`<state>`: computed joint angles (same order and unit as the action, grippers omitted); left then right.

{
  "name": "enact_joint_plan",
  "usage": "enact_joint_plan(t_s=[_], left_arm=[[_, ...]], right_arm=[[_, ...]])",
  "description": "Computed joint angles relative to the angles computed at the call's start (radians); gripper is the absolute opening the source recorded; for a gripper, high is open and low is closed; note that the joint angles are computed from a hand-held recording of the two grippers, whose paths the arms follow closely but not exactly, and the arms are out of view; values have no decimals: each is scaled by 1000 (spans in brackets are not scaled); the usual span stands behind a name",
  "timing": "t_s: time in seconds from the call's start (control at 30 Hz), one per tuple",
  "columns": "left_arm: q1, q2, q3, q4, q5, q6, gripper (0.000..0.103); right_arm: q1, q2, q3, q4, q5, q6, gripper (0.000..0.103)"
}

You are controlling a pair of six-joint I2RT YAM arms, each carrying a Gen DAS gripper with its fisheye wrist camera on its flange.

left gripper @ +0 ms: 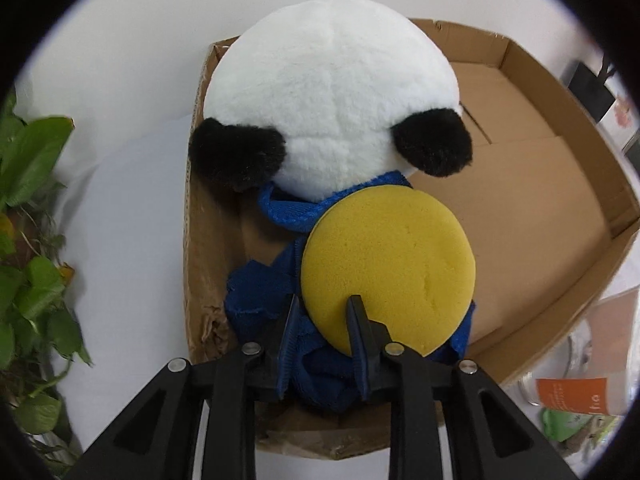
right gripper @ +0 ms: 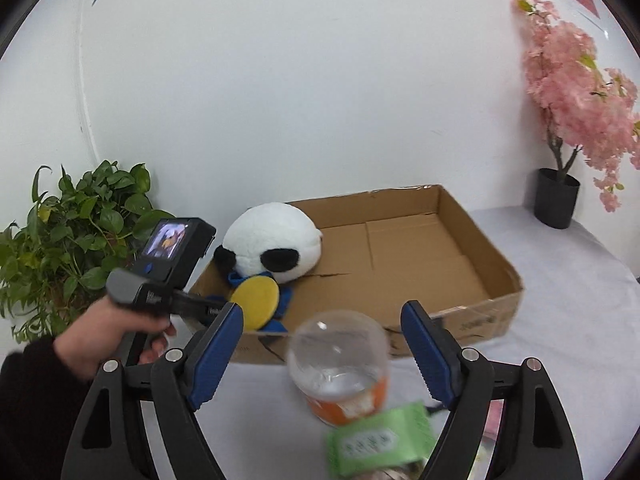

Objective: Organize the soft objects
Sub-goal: 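Move the right tool back toward the plastic bag and snack packets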

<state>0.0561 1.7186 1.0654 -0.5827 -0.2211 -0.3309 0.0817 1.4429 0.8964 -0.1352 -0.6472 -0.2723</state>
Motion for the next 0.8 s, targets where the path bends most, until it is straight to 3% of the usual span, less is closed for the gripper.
enact_joint_plan(t_s=[0.13,0.27,0.33,0.37,0.4,0.47,0.53,0.57,0.67,0.77,0.8], left_arm=[[-26,-27,-6,-21,-53,-9,26],[-87,-223,-113,-16,-87,-78,27],[-148,-417,-209,-24,-114,-146,35],[-196,-519,-251,-40,-139,-182,47],[-251,-618,-294,-69,-178,-222,67],[-437,-769,-339,-166,-333,-378,88],[-611,-815,-350,-252,-429,-548,88],[-656,-825,-356,-270,-434,-598,88],[-867,-804,-390,-339,-487,-888,88],[-1037,-729,-431,-277,-489,-1087,88],[-1055,-723,-455,-234,-476,-1104,88]], right_arm=[[-145,15,34,-184,-77,-206,82],[-301,97,77,-320,-166,-394,96],[-380,156,118,-427,-222,-514,100],[-413,182,128,-468,-235,-572,101],[-438,209,141,-512,-241,-630,101],[-481,262,162,-609,-237,-778,101],[-511,300,172,-700,-224,-921,101],[-523,312,170,-739,-212,-990,101],[-546,317,146,-776,-197,-1092,101],[-580,316,141,-771,-189,-1112,100],[-597,324,148,-765,-184,-1114,100]])
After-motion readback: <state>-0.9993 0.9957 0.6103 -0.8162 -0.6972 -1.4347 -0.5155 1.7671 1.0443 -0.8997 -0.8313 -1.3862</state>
